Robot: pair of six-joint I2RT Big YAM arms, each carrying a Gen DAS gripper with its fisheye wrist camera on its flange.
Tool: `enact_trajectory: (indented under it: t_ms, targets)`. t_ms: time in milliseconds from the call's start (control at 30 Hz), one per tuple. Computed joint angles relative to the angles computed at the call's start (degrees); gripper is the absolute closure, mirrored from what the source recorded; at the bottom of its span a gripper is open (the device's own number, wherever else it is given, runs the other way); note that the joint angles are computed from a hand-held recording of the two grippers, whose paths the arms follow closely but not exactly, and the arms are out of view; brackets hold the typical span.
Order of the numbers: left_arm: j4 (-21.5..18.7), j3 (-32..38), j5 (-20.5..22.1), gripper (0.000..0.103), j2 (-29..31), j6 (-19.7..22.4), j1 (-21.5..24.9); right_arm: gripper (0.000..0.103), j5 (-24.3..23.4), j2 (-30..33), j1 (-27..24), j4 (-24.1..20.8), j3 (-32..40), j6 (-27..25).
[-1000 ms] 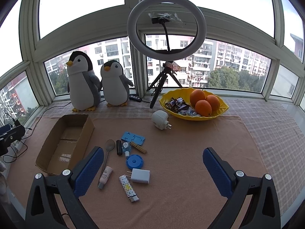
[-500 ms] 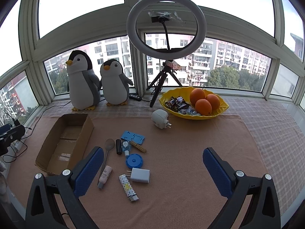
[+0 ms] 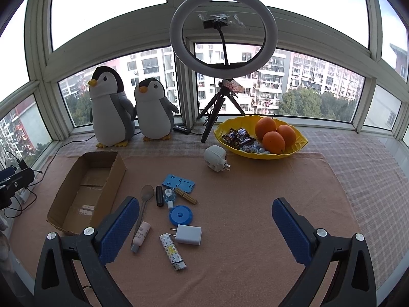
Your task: Organize rigid objects
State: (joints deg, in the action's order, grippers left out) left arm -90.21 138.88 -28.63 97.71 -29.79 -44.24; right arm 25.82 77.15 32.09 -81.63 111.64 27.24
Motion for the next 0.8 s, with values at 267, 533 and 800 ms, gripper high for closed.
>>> enact_trajectory:
  t_ms: [267,533,800]
  targets:
    - [0.3,-0.5,0.3,0.001,-0.2,0.1,0.2,0.001,-0.4,0.1,-0.3,-0.1,-0.3,0.2]
    - [1.0,-2.0,0.6,0.000,-0.6,0.2,0.5,0.001,-0.9,0.1,-0.3,0.2,-0.6,0.2]
    - [1.2,-3.5,1.1,0.000,-1.1,0.3,1.6,0.001,-1.8,0.2,-0.7,0.3,-0.8,0.3]
